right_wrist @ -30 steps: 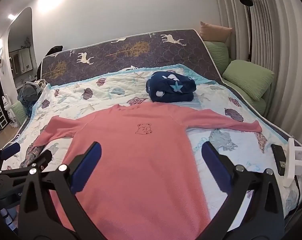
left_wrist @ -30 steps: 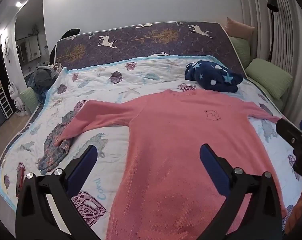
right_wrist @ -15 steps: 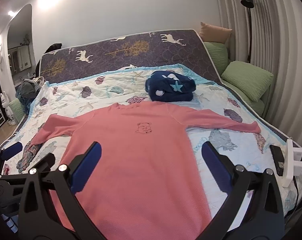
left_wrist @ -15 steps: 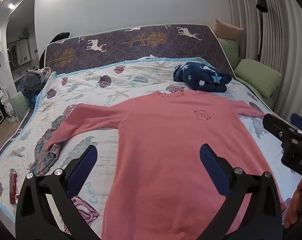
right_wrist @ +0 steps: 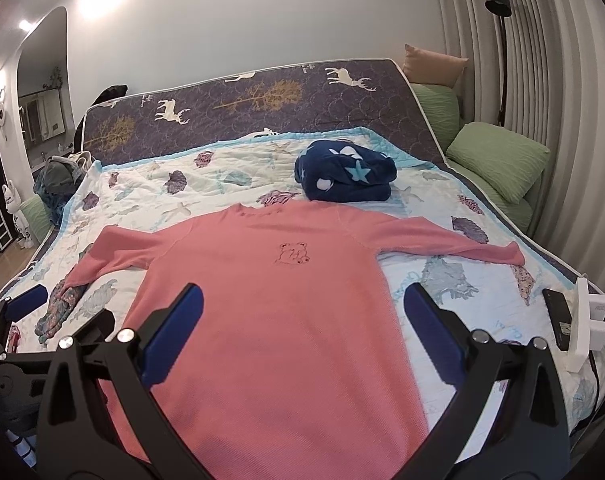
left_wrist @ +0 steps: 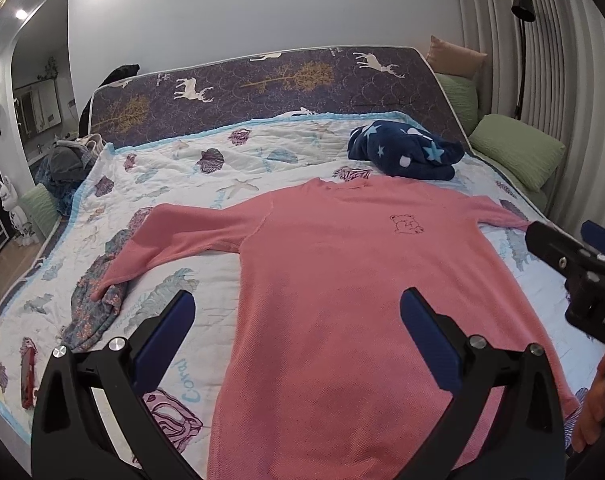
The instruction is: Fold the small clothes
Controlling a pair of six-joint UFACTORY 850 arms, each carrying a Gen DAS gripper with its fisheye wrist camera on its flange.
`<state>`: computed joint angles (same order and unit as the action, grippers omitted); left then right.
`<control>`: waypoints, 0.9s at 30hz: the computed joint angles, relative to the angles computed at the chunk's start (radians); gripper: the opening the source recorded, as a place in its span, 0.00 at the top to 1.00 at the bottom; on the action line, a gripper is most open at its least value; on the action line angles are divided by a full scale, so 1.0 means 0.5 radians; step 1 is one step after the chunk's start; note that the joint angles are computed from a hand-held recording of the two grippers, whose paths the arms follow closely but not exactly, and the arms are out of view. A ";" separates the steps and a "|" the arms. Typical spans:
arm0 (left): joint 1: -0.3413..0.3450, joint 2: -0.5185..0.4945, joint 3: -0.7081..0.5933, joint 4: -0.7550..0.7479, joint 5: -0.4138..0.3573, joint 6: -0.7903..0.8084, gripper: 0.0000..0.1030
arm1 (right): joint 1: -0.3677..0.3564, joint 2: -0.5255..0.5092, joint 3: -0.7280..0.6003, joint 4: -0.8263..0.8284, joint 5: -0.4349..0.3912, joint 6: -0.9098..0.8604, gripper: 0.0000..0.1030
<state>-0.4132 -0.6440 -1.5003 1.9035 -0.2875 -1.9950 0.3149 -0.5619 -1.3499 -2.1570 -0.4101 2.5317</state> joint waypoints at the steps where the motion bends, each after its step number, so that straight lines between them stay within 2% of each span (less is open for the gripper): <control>1: 0.000 0.001 0.002 0.001 -0.002 -0.001 0.01 | 0.001 -0.005 -0.009 0.047 0.005 -0.048 0.02; 3: -0.002 0.002 0.005 0.005 -0.016 0.010 0.01 | -0.002 -0.021 -0.036 0.193 0.030 -0.177 0.02; 14: -0.008 0.004 0.016 0.012 -0.044 0.032 0.01 | -0.015 -0.027 -0.024 0.101 0.036 -0.047 0.02; 27: -0.002 -0.013 -0.001 0.001 -0.030 0.054 0.01 | -0.013 -0.063 -0.090 0.249 0.099 -0.199 0.02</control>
<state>-0.4142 -0.6505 -1.5006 1.9041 -0.3027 -1.9680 0.3083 -0.5931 -1.3950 -2.0325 -0.3607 2.4323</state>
